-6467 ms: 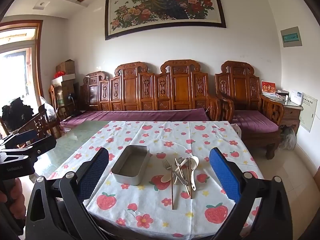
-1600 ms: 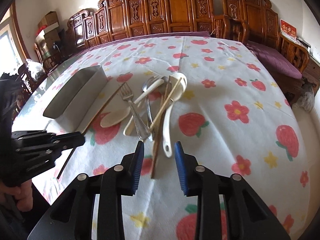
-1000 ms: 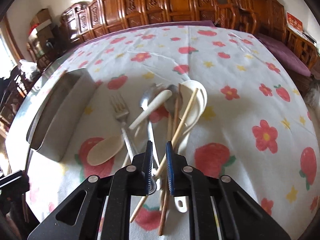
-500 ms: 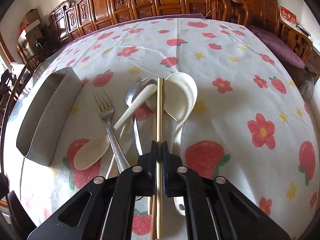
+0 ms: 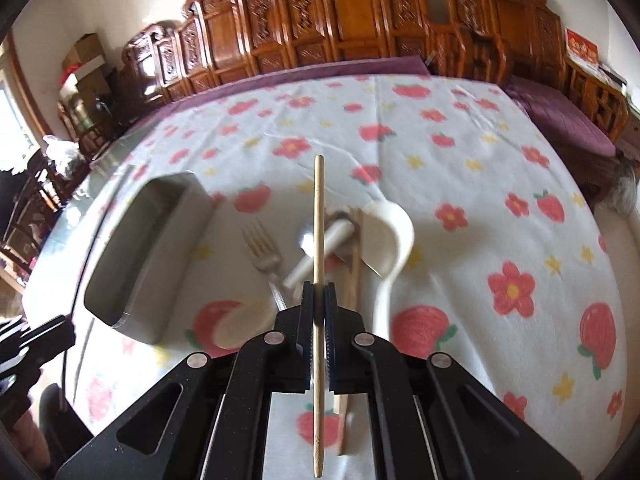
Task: Organize utensils
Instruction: 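Lift the chopstick with the left gripper while the right gripper grasps another chopstick, then lower the chopstick into the steel tray and open the left gripper while the right carries its chopstick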
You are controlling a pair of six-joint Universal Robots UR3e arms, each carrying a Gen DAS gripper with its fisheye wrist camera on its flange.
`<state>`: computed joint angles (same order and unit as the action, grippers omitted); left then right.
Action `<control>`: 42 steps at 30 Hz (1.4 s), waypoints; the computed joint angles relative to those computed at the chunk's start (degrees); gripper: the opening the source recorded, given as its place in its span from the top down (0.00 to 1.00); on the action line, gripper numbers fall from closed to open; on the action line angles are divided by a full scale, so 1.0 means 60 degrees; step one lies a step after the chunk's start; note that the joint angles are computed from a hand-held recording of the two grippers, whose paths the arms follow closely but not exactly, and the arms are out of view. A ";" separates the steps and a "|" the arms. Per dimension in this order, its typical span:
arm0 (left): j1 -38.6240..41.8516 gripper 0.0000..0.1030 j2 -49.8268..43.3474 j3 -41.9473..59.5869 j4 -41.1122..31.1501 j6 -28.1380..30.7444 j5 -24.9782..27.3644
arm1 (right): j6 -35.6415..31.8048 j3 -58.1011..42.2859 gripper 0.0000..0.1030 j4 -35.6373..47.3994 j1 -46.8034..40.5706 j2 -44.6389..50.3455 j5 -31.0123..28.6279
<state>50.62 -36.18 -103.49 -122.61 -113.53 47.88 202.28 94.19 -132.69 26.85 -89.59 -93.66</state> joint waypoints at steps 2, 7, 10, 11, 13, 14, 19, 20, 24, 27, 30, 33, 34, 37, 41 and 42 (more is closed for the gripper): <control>-0.0312 0.96 -0.0482 -0.0133 0.0944 -0.0422 0.0204 | -0.0012 -0.0432 0.94 0.0089 0.0178 0.0174 -0.0003; -0.1290 0.96 -0.2077 -0.0407 0.3653 -0.1725 0.0932 | 0.0005 -0.1663 0.94 0.0276 0.0743 0.0924 -0.0050; -0.1876 0.96 -0.3104 -0.0403 0.5062 -0.2403 0.1450 | 0.0011 -0.2258 0.94 0.0393 0.1043 0.1329 -0.0083; -0.2060 0.96 -0.3362 -0.0424 0.5467 -0.2588 0.1627 | 0.0024 -0.2426 0.94 0.0424 0.1117 0.1451 -0.0087; -0.2397 0.96 -0.4104 -0.0310 0.6234 -0.2944 0.1991 | 0.0046 -0.2628 0.94 0.0440 0.1237 0.1609 -0.0081; -0.2548 0.96 -0.4393 -0.0250 0.6505 -0.3116 0.2128 | 0.0072 -0.2744 0.94 0.0447 0.1292 0.1696 -0.0040; -0.3186 0.96 -0.5779 0.0150 0.7686 -0.3749 0.2836 | 0.0136 -0.3063 0.94 0.0450 0.1476 0.1957 -0.0005; -0.3295 0.96 -0.6023 0.0251 0.7808 -0.3823 0.2928 | 0.0128 -0.3135 0.94 0.0462 0.1489 0.2010 0.0024; -0.3724 0.96 -0.6571 0.0305 0.8328 -0.4054 0.3351 | 0.0120 -0.3247 0.94 0.0432 0.1509 0.2131 0.0060; -0.3920 0.96 -0.6769 0.0196 0.8614 -0.4158 0.3505 | 0.0109 -0.3280 0.94 0.0400 0.1492 0.2194 0.0084; -0.3982 0.96 -0.6835 0.0147 0.8674 -0.4230 0.3542 | 0.0115 -0.3382 0.94 0.0398 0.1503 0.2315 0.0101; -0.3800 0.94 -0.6685 0.0072 0.8550 -0.4157 0.3379 | 0.0136 -0.3661 0.94 0.0425 0.1555 0.2597 0.0114; -0.3688 0.94 -0.6612 0.0067 0.8439 -0.4071 0.3299 | 0.0133 -0.3766 0.94 0.0445 0.1580 0.2686 0.0103; -0.3386 0.94 -0.6306 -0.0007 0.8178 -0.3787 0.3172 | 0.0167 -0.4212 0.94 0.0514 0.1678 0.3063 0.0120; -0.2831 0.94 -0.5893 0.0065 0.7604 -0.3317 0.2860 | 0.0214 -0.5014 0.94 0.0712 0.1839 0.3611 0.0149; -0.2641 0.94 -0.5755 0.0082 0.7447 -0.3180 0.2755 | 0.0245 -0.5334 0.94 0.0785 0.1880 0.3838 0.0193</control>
<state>34.78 -70.71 -103.00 -77.92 -132.61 64.41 203.76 62.19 -127.98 38.13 -66.57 -92.50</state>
